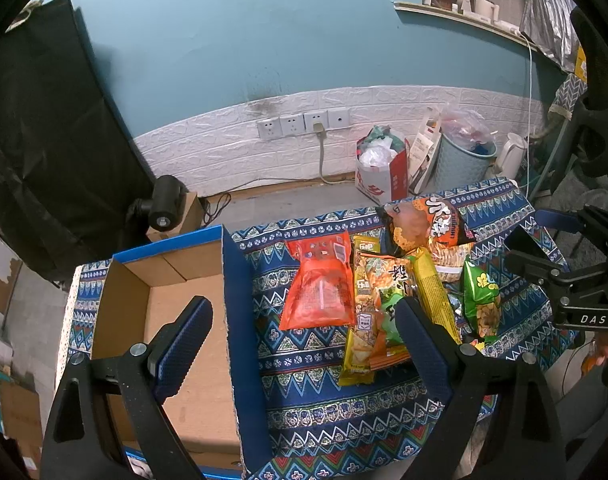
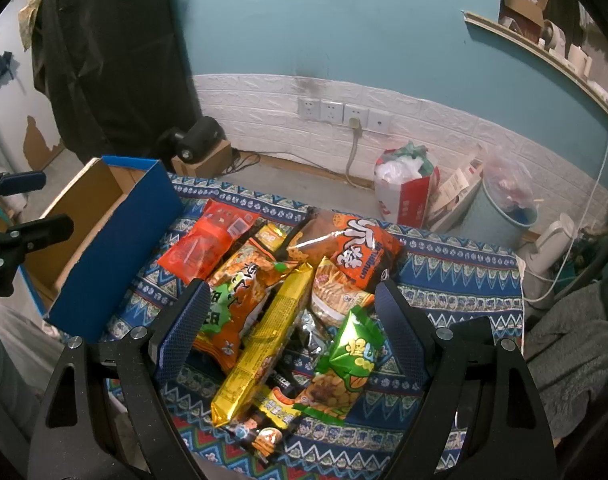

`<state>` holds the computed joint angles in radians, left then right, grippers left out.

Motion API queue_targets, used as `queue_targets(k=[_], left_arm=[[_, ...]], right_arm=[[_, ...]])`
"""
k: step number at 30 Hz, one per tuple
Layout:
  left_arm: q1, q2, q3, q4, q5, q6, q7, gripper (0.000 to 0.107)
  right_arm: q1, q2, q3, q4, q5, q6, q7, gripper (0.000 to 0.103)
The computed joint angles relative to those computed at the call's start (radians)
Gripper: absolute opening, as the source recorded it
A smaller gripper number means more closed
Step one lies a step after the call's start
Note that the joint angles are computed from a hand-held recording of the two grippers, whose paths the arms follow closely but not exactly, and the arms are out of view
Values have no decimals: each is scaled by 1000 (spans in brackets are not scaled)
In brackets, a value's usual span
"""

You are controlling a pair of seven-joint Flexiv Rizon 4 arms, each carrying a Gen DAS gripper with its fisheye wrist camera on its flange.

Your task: Organize snacks

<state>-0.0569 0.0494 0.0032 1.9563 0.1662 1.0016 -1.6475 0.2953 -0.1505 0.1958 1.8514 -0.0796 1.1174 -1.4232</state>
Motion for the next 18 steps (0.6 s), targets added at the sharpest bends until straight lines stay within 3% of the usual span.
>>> queue_targets(k=[18], left_arm=[[-6,-23,-1,-12,-12,-13,15,94]], right_arm=[[-8,3,-5,0,4,-6,-1,83]])
